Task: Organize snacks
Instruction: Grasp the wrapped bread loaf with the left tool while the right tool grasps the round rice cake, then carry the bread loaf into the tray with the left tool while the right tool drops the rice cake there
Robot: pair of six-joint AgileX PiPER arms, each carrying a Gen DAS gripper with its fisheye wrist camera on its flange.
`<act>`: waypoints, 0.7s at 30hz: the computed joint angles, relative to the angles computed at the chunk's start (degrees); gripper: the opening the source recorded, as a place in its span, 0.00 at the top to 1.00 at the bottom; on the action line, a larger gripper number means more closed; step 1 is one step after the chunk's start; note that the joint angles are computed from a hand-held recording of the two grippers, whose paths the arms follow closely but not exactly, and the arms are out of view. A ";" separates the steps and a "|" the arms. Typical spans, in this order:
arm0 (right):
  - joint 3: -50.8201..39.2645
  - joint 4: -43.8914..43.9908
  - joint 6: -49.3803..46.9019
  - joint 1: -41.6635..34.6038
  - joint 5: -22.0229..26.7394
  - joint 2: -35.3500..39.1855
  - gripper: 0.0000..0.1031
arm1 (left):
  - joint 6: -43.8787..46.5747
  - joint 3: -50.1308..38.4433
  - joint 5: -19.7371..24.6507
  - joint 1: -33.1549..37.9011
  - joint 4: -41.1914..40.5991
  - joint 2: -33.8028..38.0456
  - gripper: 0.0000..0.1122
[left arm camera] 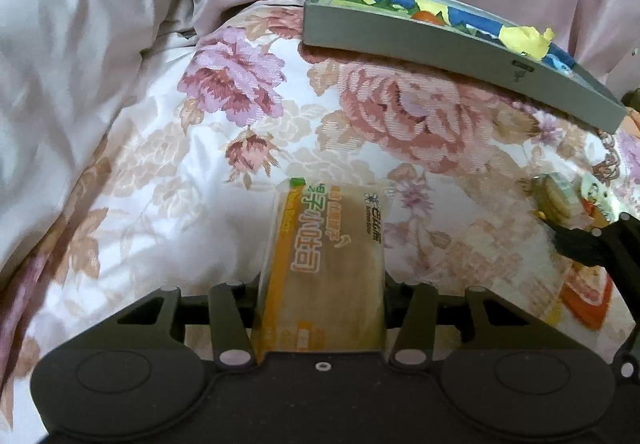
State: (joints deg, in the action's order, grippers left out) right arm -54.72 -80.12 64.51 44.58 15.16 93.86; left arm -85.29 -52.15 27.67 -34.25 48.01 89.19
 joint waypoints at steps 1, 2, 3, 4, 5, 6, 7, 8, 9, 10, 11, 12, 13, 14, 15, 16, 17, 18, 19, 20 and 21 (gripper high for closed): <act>1.05 -1.42 1.51 0.36 0.39 -1.27 0.25 | -1.54 0.07 0.90 -1.11 0.46 -0.62 0.55; 2.17 -1.98 2.14 0.50 0.56 -2.68 0.25 | -3.19 0.04 1.81 -2.23 1.04 -1.14 0.55; 3.16 -2.32 2.47 0.53 0.74 -3.99 0.25 | -4.16 -0.27 2.61 -3.13 1.27 -1.41 0.55; 4.37 -3.40 3.56 0.65 1.30 -5.45 0.25 | -5.21 -0.70 3.50 -4.15 1.63 -1.69 0.55; 5.53 -4.25 4.44 0.64 1.86 -6.92 0.25 | -6.22 -1.18 4.21 -4.98 2.16 -1.77 0.55; 6.40 -4.54 4.82 0.44 2.15 -8.11 0.25 | -7.25 -1.85 5.09 -5.95 2.78 -1.81 0.55; 7.30 -4.26 4.79 0.09 2.42 -9.53 0.25 | -7.96 -2.62 5.94 -6.79 3.23 -1.74 0.55; 8.01 -3.51 4.29 -0.43 2.50 -10.88 0.25 | -8.18 -3.65 6.83 -7.51 3.36 -1.61 0.55; 8.36 -1.42 2.38 -1.09 2.56 -12.22 0.25 | -7.92 -4.88 7.59 -8.08 3.18 -1.44 0.55; 8.48 0.70 0.34 -1.76 2.58 -13.27 0.25 | -7.62 -6.21 8.27 -8.55 3.00 -1.25 0.55; 8.43 3.09 -2.11 -2.82 2.42 -14.39 0.25 | -7.48 -7.49 9.02 -9.01 2.89 -1.02 0.55; 8.30 4.63 -3.59 -3.71 2.27 -15.21 0.25 | -7.01 -9.13 9.81 -9.37 2.63 -0.70 0.55; 8.15 6.33 -5.19 -4.77 1.86 -15.98 0.25 | -6.24 -10.84 10.74 -9.69 2.13 -0.30 0.55; 7.95 8.79 -7.50 -6.14 1.17 -16.90 0.25 | -5.43 -12.70 11.86 -10.06 1.67 0.20 0.55; 7.84 10.72 -9.22 -7.69 0.22 -17.78 0.25 | -4.82 -14.62 12.98 -10.40 1.48 0.84 0.55; 7.59 11.11 -9.20 -9.08 -0.68 -18.21 0.25 | -4.32 -16.13 13.96 -10.73 1.43 1.23 0.55; 7.09 11.39 -8.90 -10.45 -1.49 -18.35 0.25 | -3.57 -17.96 14.90 -10.94 1.28 1.84 0.55; 6.63 11.58 -8.57 -11.73 -2.32 -18.30 0.25 | -2.80 -19.96 15.78 -11.09 1.17 2.60 0.55; 6.25 11.59 -8.03 -13.09 -3.30 -18.44 0.25 | -2.21 -21.84 16.45 -11.13 1.14 3.36 0.55; 5.89 11.56 -7.83 -14.69 -4.65 -18.41 0.25 | -1.68 -24.01 17.09 -11.09 1.15 4.30 0.55; 5.25 11.20 -7.33 -15.88 -5.59 -18.12 0.25 | -1.18 -25.92 17.57 -10.99 1.12 5.16 0.55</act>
State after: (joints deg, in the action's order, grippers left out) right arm -49.47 -68.93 57.17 28.70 9.57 75.74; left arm -86.46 -78.07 45.24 -45.24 49.12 94.36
